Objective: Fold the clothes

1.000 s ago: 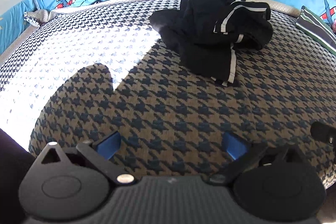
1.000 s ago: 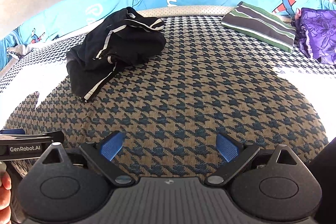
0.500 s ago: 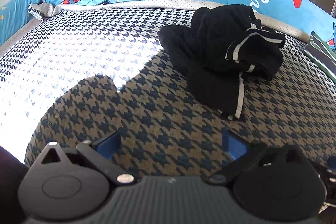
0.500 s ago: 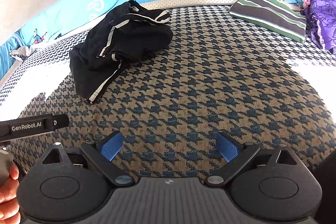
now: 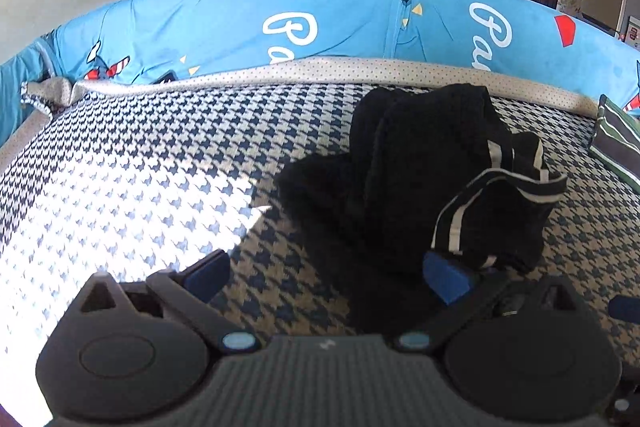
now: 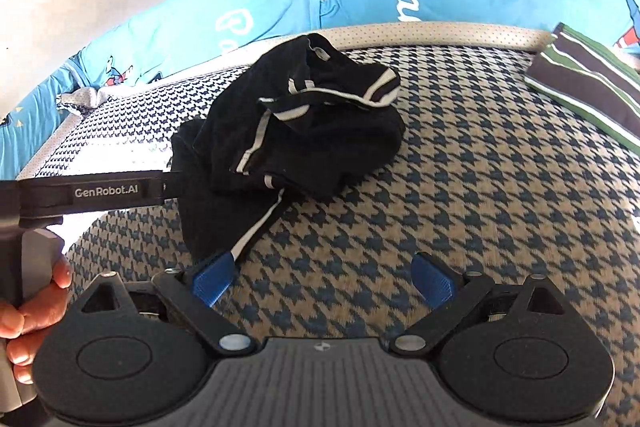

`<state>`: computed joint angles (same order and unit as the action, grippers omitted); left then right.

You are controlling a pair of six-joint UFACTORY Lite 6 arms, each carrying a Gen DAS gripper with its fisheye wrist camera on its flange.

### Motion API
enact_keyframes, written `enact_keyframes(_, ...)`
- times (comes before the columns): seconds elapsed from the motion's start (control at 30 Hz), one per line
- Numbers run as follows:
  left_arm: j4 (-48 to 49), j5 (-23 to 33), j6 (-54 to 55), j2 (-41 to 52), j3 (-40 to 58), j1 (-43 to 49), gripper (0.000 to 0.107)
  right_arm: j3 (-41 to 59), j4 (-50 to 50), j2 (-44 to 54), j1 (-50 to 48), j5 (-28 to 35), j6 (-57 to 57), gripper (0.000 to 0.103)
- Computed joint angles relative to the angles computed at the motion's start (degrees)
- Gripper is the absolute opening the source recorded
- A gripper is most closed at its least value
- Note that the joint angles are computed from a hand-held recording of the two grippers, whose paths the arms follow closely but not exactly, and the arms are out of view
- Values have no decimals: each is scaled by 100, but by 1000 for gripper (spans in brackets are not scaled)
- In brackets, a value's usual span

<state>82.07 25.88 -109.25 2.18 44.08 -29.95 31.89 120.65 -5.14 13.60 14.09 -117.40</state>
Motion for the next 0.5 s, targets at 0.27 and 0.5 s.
enact_keyframes(0.27,297,-945,777,1130,1264,845,103,1448,307,1538,56,107,-494,91)
enact_keyframes(0.5,-1157,-1989,2415,2001,2126,1379,103,2566,-239,2694,138,110,-27,84)
